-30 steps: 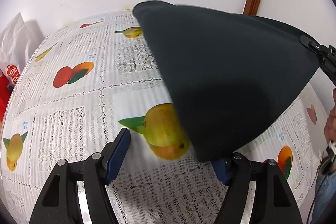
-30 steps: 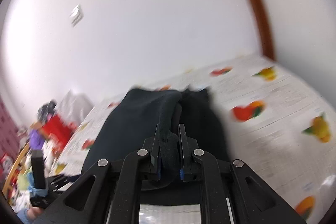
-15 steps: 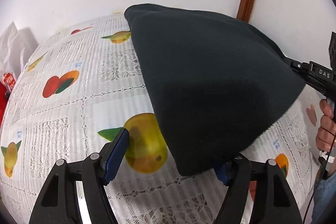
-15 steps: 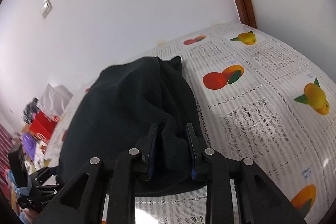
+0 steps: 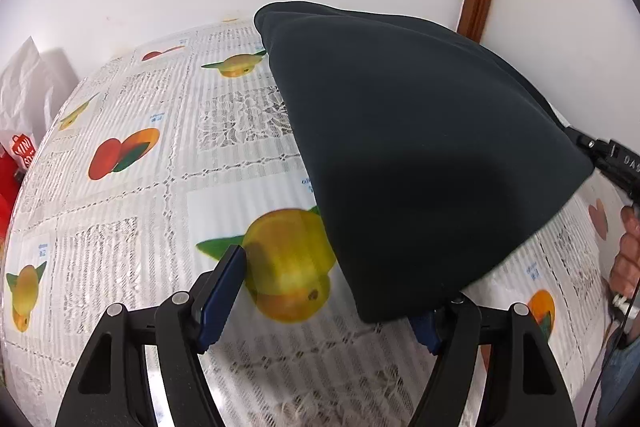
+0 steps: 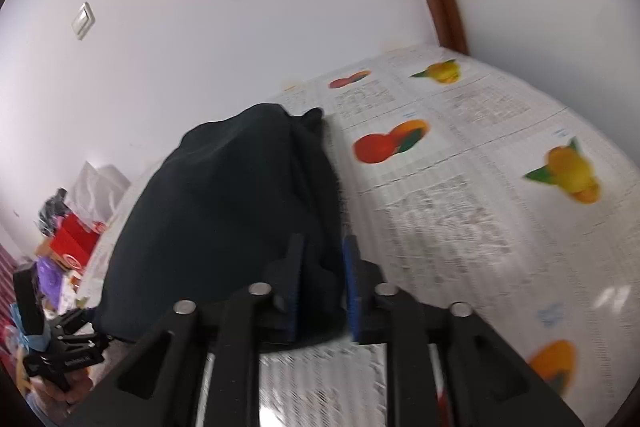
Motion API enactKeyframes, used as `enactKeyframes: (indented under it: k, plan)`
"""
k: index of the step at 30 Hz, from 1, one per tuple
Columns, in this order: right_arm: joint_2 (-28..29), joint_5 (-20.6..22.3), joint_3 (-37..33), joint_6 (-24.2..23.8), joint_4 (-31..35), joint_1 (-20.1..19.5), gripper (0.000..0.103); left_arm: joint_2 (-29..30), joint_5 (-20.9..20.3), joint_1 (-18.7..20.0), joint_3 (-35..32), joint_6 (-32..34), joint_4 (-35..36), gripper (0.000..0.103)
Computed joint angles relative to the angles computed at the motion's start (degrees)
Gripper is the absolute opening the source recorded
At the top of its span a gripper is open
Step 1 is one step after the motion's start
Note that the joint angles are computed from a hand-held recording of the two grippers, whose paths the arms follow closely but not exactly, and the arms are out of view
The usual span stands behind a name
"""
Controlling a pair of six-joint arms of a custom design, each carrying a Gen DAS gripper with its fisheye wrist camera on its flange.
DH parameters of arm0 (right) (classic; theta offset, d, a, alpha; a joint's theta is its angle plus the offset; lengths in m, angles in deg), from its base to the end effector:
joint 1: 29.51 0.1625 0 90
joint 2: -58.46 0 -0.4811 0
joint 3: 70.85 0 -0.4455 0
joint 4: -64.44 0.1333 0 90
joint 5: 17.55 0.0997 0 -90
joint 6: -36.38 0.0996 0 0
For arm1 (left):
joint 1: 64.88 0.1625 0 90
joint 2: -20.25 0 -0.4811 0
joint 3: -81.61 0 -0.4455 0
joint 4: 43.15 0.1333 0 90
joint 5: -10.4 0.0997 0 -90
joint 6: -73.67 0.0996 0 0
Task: Fold small clothes
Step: 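Carry the black sweatshirt bundle in the right gripper across the bed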
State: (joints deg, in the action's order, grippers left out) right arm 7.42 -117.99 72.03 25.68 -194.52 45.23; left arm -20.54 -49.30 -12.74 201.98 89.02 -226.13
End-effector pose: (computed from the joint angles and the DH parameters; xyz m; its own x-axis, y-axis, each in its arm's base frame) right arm 0.0044 -0.4219 0.1667 -0.8975 0.3819 0.2207 -0.1099 0.2910 -0.9504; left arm -0.1998 -0.5561 -0.0219 -0.5685 0.6253 -0.5346 0.7752 0.6248 -0.0936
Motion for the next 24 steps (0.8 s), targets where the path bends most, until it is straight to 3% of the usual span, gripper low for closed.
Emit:
enactKeyframes:
  k: [4, 7, 10, 13, 16, 20, 24]
  plan:
    - [-0.2, -7.8, 0.3, -6.5, -4.2, 4.7, 0.028, -3.0, -2.1, -0.9, 3.4, 3.2, -2.0, 0.069]
    - [0.5, -10.3, -1.0, -10.9, -4.5, 7.4, 0.028, -5.4, -6.0, -1.7, 4.9, 3.9, -2.5, 0.07]
    - [1.8, -11.6, -2.6, -13.8, -2.5, 8.2, 0.028, -5.4, -5.3, -2.8, 3.9, 3.6, -3.2, 0.07]
    - [2.1, -16.9, -3.3, -14.1, 2.6, 7.8, 0.026, -3.8, -3.6, -2.6, 0.8, 3.1, -1.9, 0.07]
    - [0.8, -14.4, -0.9, -13.0, 3.7, 6.4, 0.027, -2.0, -2.6, -1.3, -1.9, 1.1, 2.7, 0.073]
    - [-1.9, -16.7, -0.7, -14.8, 4.9, 8.9, 0.028, -1.2, -4.7, 0.3, -3.1, 0.9, 5.7, 0.073]
    - [-5.6, -15.8, -3.7, -14.5, 12.4, 10.9, 0.038, -2.4, -6.1, -0.3, -3.5, 1.7, 5.7, 0.072]
